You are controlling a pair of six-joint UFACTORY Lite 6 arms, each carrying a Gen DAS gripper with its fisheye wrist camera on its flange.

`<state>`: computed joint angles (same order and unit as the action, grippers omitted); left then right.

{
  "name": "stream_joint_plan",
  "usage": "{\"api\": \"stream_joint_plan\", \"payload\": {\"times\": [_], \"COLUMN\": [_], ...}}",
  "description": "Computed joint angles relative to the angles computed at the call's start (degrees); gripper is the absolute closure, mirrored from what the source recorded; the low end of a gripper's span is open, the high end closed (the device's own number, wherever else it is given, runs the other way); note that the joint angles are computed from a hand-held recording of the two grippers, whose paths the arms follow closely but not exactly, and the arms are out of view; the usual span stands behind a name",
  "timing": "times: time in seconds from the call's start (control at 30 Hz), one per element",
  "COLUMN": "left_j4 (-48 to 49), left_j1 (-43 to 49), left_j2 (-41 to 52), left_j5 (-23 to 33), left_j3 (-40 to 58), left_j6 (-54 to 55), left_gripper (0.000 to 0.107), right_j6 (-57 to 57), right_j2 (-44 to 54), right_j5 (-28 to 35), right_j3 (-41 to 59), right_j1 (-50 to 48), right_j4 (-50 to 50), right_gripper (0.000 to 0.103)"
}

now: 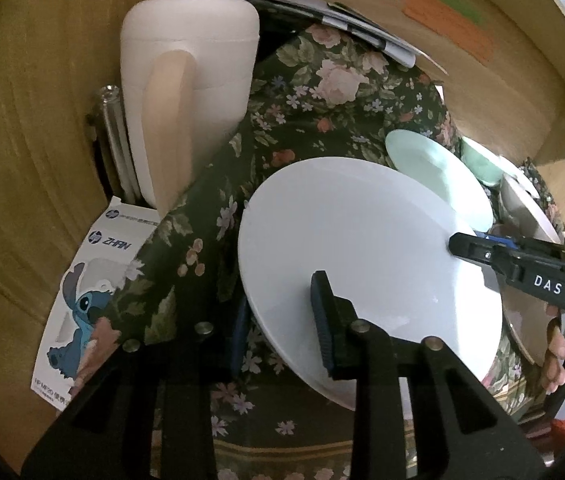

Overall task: Organize plates and bowls
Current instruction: 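Lift the white plate with both tools and carry it over the dark brown plate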

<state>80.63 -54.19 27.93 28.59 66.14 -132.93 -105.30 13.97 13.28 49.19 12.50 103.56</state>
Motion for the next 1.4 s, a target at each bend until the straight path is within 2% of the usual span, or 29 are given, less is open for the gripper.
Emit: {"api": "stream_joint_plan", "payload": {"times": [0.23, 0.57, 1.4], "left_j4": [-0.82, -1.46, -11.24], "left_j1": [-0.46, -2.07, -7.55], "left_j2": [-1.21, -0.17, 11.03], "left_j5": [1.14, 2.51, 7.29], "left_j3": [-0.58, 3.19, 24.36], "left_j6": [-0.68, 0.7, 14.95], "left_gripper": [0.077, 0.077, 0.077], "right_j6": [-7.27, -9.88, -5.52], "right_j2": [-1.24, -7.97, -21.55], "right_j5": [2.83, 6.13, 17.85], "right_j3": [-1.99, -7.38, -17.95], "right_j1": [-1.29, -5.31, -24.65], "right_j4": [6.97, 8.77, -3.54], "right_gripper": [0.077, 0.077, 0.077]}}
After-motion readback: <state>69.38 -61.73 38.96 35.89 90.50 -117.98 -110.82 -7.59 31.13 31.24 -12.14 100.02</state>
